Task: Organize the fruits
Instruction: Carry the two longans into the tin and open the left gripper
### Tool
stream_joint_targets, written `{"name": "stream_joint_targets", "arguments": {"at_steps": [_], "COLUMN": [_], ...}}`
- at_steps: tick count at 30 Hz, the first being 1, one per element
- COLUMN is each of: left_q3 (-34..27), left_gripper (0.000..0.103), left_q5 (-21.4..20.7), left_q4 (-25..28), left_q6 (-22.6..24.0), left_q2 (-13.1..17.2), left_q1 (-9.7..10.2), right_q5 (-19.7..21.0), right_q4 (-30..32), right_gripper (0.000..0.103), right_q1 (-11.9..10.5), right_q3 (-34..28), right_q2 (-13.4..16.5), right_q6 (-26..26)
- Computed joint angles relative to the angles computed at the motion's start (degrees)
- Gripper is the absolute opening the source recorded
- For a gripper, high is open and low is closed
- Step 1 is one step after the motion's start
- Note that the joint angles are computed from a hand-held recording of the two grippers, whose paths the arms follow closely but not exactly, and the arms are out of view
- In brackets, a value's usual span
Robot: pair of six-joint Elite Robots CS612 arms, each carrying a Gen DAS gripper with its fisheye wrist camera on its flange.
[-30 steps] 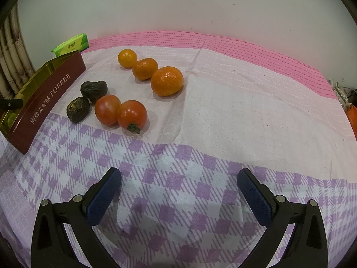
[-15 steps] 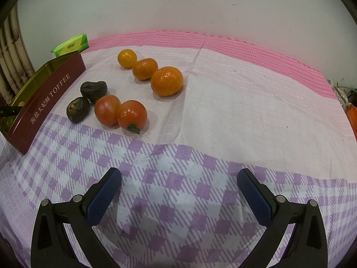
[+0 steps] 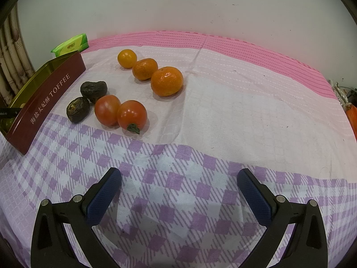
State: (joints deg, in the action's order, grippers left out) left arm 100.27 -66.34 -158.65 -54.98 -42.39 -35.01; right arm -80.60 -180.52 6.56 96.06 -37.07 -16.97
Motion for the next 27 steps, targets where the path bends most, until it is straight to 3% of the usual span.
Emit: {"name": "stream_joint_targets", "arguments": {"at_steps": [20,27], "left_q3": [1.0,2.2], "left_gripper": [0.039,0.052], "left_q5": [-2.0,-1.7], "left_q4": [0.7,0.4], "left_q6": [-2.3,-2.6], "left_q2": [-0.8,-2.1], "left_q1": [0.30,-0.31], "right_q5": [0.0,-0.2], "right_q4": [0.0,0.1], "right_gripper": [0.103,0.103], "right_q1": [0.0,0.0], "right_q3": [0.0,0.0], "right_q2": [0.0,0.0], "right_q6": [0.0,0.1]}}
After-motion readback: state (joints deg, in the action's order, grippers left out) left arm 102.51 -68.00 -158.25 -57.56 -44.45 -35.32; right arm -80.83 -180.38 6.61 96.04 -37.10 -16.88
